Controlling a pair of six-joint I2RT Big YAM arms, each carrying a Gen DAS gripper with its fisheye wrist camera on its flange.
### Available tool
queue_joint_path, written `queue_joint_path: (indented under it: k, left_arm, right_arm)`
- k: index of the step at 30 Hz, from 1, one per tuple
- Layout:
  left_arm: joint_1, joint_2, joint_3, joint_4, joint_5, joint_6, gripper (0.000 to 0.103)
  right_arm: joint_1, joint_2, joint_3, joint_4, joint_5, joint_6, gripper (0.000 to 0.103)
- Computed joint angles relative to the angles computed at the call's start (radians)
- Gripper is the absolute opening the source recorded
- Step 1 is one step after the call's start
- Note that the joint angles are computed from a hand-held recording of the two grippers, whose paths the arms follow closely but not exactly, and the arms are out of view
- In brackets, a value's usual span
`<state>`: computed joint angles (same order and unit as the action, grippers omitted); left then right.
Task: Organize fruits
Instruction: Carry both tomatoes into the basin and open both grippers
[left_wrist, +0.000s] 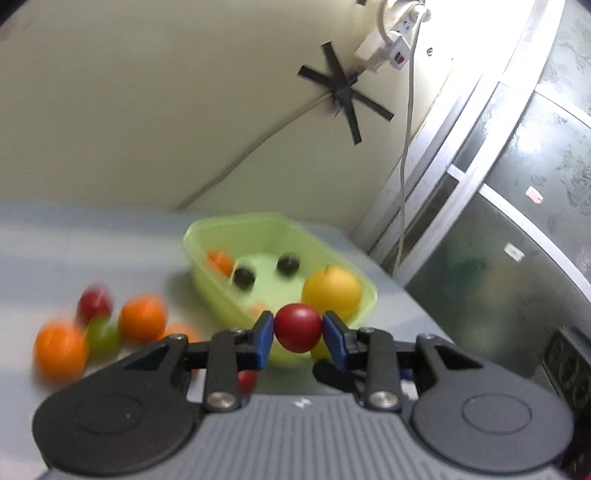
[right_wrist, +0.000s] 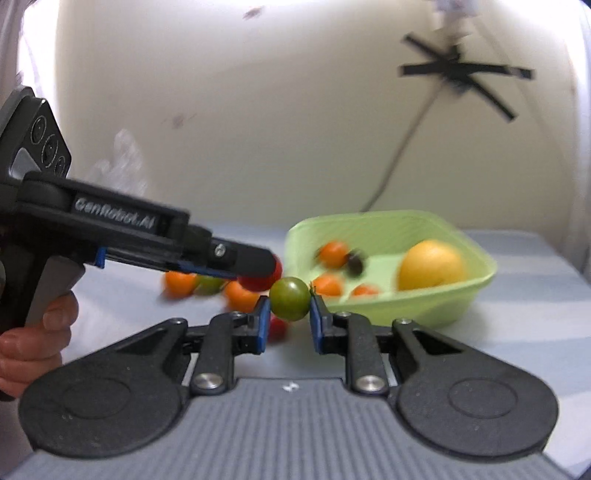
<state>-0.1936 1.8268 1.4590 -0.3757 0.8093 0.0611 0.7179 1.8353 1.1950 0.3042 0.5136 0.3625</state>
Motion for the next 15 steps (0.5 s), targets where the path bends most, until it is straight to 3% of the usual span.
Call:
queue_joint_path:
  k: [6,9,12,15]
  left_arm:
    - [-0.076,0.106,0.167,-0.067,-0.111,-0.046,0.030]
    - [-0.089,0.131,0.192,-0.075,-0.140,-0.055,0.036]
    - [-0.091,0.129,0.181,-0.054,-0.152,-0.057,0.044]
    - [-0.079,0.115,0.174,-0.041,-0.159,-0.066,0.045]
  right_arm:
    - [-0.042,0.047,0.055,-0.008,0.072,-0.015,0.027]
    - [-0.048,0.071,0.063,0.017,0.097,-0.014,0.031]
    - [-0.044,0.074,0.056,0.050,0.124,-0.032,0.043]
    - [-0.050,0.057,0.024,0.078,0.124,-0.010,0.043]
